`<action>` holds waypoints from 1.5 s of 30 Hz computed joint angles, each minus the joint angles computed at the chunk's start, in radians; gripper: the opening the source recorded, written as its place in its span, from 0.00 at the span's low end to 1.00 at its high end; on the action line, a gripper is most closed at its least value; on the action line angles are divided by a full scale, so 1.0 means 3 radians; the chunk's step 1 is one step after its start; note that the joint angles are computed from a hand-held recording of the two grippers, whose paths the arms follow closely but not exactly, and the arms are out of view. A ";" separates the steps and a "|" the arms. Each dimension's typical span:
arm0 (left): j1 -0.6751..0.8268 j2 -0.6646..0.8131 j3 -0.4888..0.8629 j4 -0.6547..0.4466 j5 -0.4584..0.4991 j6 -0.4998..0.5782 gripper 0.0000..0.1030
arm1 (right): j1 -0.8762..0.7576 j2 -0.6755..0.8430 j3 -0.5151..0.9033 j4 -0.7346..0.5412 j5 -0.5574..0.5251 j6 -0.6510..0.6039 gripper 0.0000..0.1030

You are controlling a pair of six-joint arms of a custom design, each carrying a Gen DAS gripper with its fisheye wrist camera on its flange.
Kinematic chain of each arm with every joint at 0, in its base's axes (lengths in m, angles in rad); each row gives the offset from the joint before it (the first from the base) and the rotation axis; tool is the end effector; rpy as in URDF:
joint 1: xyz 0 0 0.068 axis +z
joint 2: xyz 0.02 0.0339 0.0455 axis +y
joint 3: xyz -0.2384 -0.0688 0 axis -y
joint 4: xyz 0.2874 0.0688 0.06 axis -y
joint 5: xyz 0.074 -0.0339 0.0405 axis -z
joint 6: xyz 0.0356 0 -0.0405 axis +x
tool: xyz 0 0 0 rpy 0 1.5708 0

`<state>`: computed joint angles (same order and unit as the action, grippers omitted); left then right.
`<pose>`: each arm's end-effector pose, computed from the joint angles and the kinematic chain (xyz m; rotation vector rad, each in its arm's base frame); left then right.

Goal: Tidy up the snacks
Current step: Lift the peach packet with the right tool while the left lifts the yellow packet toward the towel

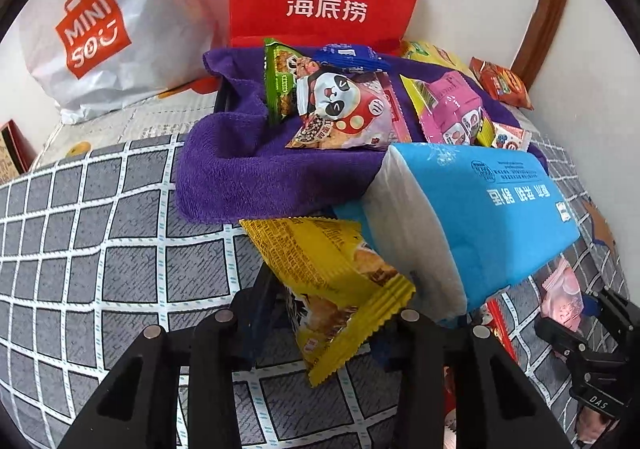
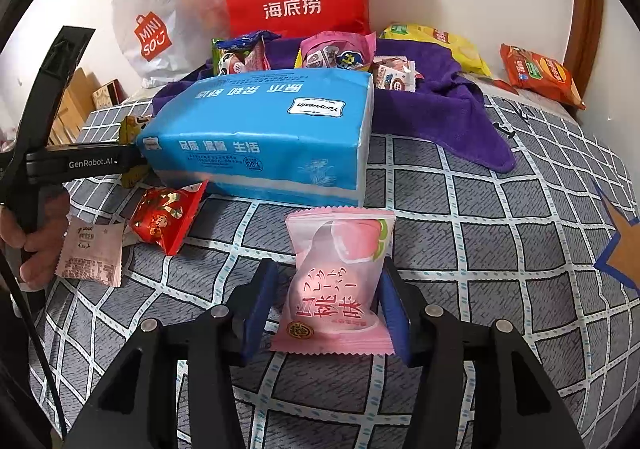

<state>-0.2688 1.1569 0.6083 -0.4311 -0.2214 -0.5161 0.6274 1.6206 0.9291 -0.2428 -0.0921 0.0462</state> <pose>0.2539 -0.0618 0.1428 -0.3945 2.4843 -0.0345 0.2867 0.2120 0.1265 -0.7657 2.4255 0.3875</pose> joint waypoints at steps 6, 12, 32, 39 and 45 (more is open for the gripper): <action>-0.0077 0.0032 0.0005 -0.0002 -0.0102 -0.0036 0.38 | 0.0027 0.0013 0.0016 -0.0013 0.0062 -0.0023 0.51; 0.0014 -0.0082 -0.0040 -0.0025 0.0106 -0.0055 0.35 | 0.0000 0.0004 0.0003 0.0000 0.0000 -0.0010 0.51; 0.0063 -0.0641 -0.0258 -0.0038 0.0148 -0.0045 0.33 | -0.0016 -0.0038 -0.0030 0.0009 0.0105 0.0104 0.40; 0.0227 -0.0809 -0.0322 -0.0048 0.0311 -0.0052 0.33 | -0.0058 -0.0235 -0.0048 -0.0125 0.0097 0.0203 0.40; 0.0232 -0.0912 -0.0348 -0.0065 0.0324 -0.0055 0.33 | -0.0113 -0.0556 -0.0040 -0.0245 0.0087 0.0222 0.40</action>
<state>-0.1992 0.8832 0.5039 -0.4505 -0.1240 -0.5325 0.5935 1.4539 0.9173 -0.3162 -0.0661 0.1127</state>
